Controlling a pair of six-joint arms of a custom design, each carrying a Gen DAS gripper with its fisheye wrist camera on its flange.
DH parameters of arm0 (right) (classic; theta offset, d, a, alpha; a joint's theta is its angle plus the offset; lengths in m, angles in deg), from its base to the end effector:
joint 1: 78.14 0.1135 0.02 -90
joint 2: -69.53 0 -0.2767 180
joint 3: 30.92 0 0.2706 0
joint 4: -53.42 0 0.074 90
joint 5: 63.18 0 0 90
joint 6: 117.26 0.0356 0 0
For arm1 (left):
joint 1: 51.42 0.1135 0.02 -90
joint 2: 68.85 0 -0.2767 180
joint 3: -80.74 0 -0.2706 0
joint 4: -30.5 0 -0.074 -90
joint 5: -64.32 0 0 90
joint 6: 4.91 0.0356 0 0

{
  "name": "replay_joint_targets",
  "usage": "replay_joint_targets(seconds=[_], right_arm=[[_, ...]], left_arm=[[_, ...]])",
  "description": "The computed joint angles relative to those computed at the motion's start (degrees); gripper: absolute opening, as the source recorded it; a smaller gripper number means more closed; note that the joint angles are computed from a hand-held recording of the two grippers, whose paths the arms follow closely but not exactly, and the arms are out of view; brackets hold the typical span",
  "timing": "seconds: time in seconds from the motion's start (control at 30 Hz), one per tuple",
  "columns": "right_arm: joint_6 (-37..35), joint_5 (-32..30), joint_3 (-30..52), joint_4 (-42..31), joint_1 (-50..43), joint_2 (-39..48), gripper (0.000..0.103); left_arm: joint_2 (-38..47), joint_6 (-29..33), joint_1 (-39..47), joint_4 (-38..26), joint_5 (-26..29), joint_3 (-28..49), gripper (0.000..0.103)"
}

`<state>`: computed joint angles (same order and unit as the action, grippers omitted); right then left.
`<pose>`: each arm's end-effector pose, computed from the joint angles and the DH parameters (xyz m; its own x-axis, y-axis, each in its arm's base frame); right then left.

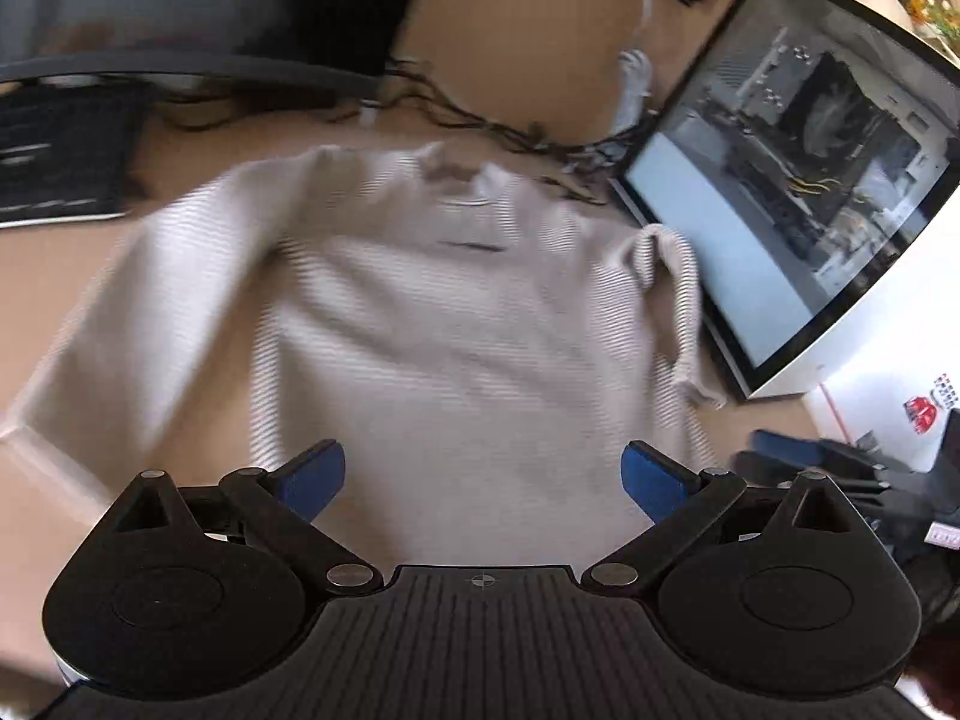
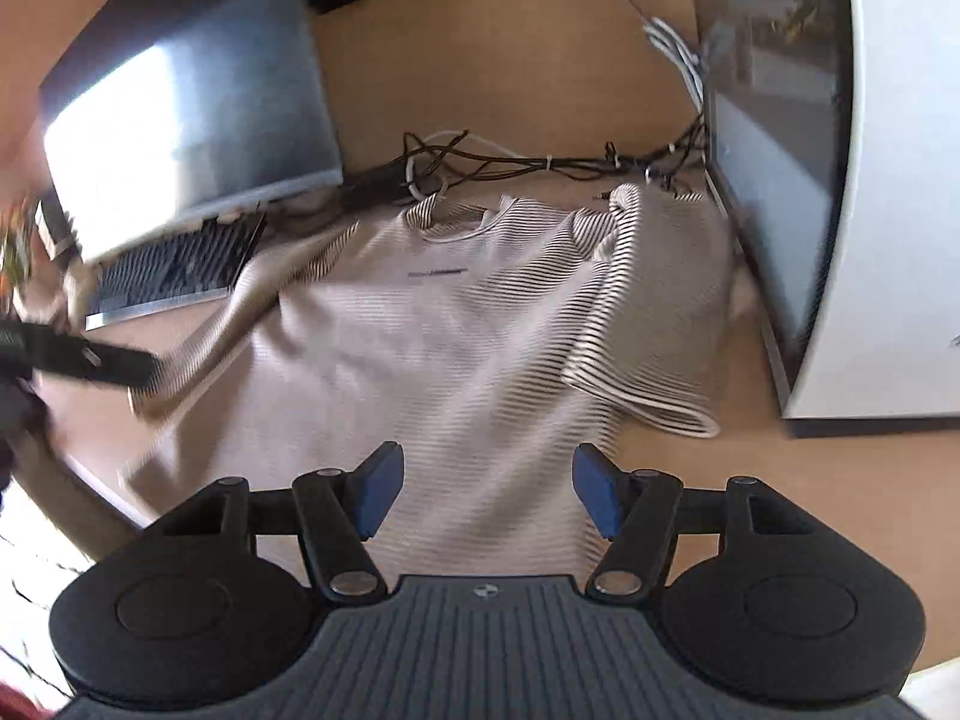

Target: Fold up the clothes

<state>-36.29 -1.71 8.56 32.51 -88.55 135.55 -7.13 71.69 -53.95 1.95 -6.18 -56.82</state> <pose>0.2203 -0.0232 0.1679 -0.6906 -0.0133 -0.7231 -0.2707 0.9319 0.2414 0.2158 -0.0214 0.1881 -0.7818 -0.1841 -0.5957 0.0867 0.9140 -0.3962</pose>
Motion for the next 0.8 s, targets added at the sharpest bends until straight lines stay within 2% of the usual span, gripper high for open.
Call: replay_joint_targets(seconds=[0.1, 0.17, 0.23, 0.33, 0.47, 0.53, 0.57, 0.6, 0.7, 0.8], right_arm=[[7.6, 7.8, 1.2, 4.0, 8.3, 4.0, 0.063], [11.4, 12.0, 2.9, 5.5, 13.0, 7.7, 0.063], [13.7, 16.9, 4.7, 5.5, 17.7, 9.8, 0.063], [15.6, 19.7, 6.7, 3.6, 20.9, 10.9, 0.063], [15.6, 23.8, 9.0, -0.2, 23.9, 11.5, 0.063], [15.2, 24.6, 10.2, -1.4, 24.9, 11.5, 0.065], [15.0, 24.7, 10.9, -1.7, 25.3, 11.5, 0.066], [14.6, 24.5, 11.7, -1.9, 25.6, 11.9, 0.068], [13.4, 22.9, 14.8, -1.5, 26.3, 14.3, 0.068], [11.3, 20.0, 18.1, 0.7, 26.7, 17.7, 0.068]], left_arm=[[9.4, 0.0, 0.2, 5.5, 1.3, 2.1, 0.101], [12.0, 1.2, 2.0, 6.0, 1.9, 3.1, 0.101], [11.5, 5.0, 4.1, 3.6, 0.5, 4.0, 0.101], [7.9, 16.6, 9.3, 0.1, -0.2, 3.9, 0.101], [5.0, 35.8, 20.7, -6.3, 3.0, 4.2, 0.098], [5.2, 44.2, 26.4, -9.3, 3.1, 5.2, 0.085], [5.4, 47.4, 28.8, -10.4, 2.3, 5.6, 0.075], [5.8, 49.5, 31.1, -11.1, 1.8, 6.3, 0.072], [7.0, 52.0, 36.8, -12.0, 1.8, 8.2, 0.069], [4.5, 53.5, 39.5, -10.3, 0.7, 7.1, 0.065]])
